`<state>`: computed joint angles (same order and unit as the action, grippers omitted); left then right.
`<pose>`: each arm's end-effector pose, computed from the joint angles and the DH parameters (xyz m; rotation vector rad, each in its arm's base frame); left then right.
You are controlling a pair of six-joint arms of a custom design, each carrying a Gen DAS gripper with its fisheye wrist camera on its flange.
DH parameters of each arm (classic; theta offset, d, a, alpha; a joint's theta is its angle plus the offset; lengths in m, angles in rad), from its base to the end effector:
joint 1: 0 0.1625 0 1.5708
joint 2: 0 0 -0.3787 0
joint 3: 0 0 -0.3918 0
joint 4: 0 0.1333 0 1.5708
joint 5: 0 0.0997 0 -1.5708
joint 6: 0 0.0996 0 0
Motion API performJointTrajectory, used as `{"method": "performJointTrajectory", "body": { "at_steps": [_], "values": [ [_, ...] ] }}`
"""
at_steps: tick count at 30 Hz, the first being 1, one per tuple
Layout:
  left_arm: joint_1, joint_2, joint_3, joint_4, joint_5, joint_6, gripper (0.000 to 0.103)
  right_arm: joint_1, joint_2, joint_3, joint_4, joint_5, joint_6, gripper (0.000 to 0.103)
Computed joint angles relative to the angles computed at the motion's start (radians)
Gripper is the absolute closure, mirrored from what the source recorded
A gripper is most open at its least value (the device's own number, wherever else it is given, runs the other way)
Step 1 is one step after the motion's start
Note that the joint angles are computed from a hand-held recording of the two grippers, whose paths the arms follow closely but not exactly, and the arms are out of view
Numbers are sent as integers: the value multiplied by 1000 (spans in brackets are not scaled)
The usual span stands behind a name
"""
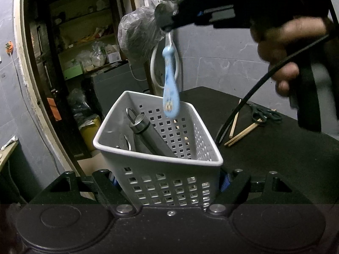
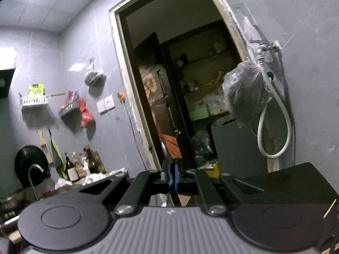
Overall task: Organize utensils
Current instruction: 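Carry the spoon with the right gripper above the basket, then lower the spoon into the basket and open the right gripper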
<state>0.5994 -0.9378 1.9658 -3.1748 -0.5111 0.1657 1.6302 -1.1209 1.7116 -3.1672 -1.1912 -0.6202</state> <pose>-0.3188 -0.4845 0.1458 0.8406 2.0064 -1.0763 0.2068 -0.6104 0.3200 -1.1500 2.4109 -1.5452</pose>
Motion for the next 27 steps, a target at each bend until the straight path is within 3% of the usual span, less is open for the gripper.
{"method": "performJointTrajectory", "body": {
  "at_steps": [13,24,27],
  "values": [
    [1,-2,2,-4,-2,4,22,11,-55,160,-10,-81,-217,98],
    [3,3,-5,-7,-7,9,22,8,-69,181,25,-128,-227,94],
    [3,3,-5,-7,-7,9,22,6,-78,179,53,-124,-232,84]
  ]
}}
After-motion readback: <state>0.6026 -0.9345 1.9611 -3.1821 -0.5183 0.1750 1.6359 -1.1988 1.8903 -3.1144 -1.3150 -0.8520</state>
